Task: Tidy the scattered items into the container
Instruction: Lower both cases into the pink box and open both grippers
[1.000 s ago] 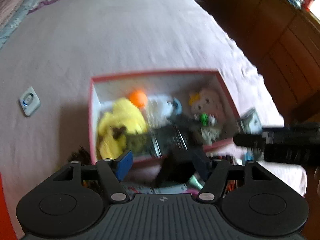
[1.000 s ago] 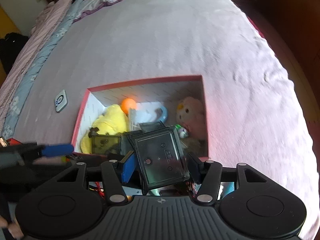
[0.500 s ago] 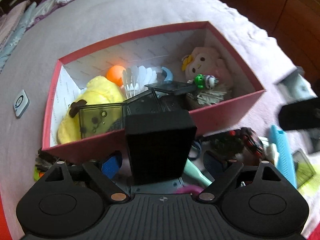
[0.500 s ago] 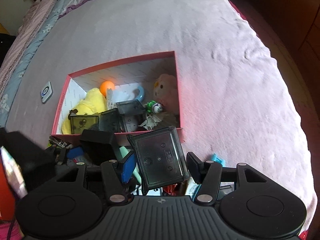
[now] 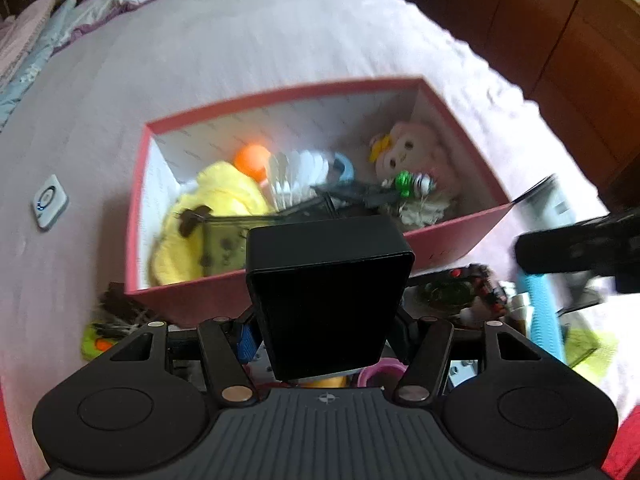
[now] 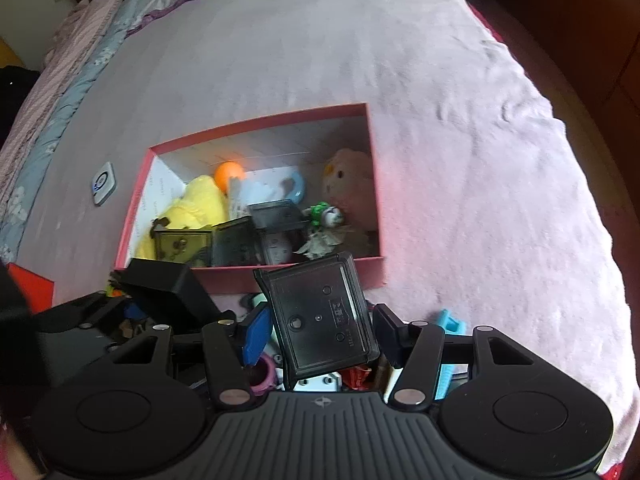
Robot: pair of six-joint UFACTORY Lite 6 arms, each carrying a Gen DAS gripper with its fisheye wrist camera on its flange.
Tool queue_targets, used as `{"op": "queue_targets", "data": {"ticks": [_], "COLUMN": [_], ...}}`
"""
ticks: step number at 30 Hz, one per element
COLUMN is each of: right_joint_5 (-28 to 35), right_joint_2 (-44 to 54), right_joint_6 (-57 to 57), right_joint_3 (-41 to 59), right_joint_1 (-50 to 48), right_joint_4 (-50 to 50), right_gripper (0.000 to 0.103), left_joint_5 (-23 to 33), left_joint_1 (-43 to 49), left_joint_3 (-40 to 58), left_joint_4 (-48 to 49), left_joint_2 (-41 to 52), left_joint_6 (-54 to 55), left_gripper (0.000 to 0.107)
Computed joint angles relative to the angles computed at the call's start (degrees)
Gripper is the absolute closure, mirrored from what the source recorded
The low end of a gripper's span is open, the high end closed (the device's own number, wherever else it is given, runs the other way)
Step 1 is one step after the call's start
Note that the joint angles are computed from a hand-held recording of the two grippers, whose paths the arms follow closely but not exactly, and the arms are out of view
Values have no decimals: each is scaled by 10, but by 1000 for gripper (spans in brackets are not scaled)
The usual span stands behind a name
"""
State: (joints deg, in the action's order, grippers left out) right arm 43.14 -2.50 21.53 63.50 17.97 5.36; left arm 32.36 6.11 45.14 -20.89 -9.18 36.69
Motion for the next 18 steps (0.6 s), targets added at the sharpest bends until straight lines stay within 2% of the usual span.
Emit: {"op": "queue_targets", "data": {"ticks": [4, 8, 18], "right_joint_5": [-1, -2, 6], "right_joint_2": [13, 36, 93], "right_joint_6": [0, 1, -18], "right_joint_3": [20, 50, 131], "right_joint_1": [14, 21, 19], "right_joint_4": [4, 9, 7], "right_gripper": [45, 45, 45], "left_joint_5": [57, 86, 80], "left_joint_1": [39, 60, 52], "left_joint_3": [44, 101, 230], "left_joint_4": [-14, -16, -23], "left_joint_2": [-13, 5, 106], "left_joint_6": [14, 8, -36], "left_gripper": [46, 46, 46]}}
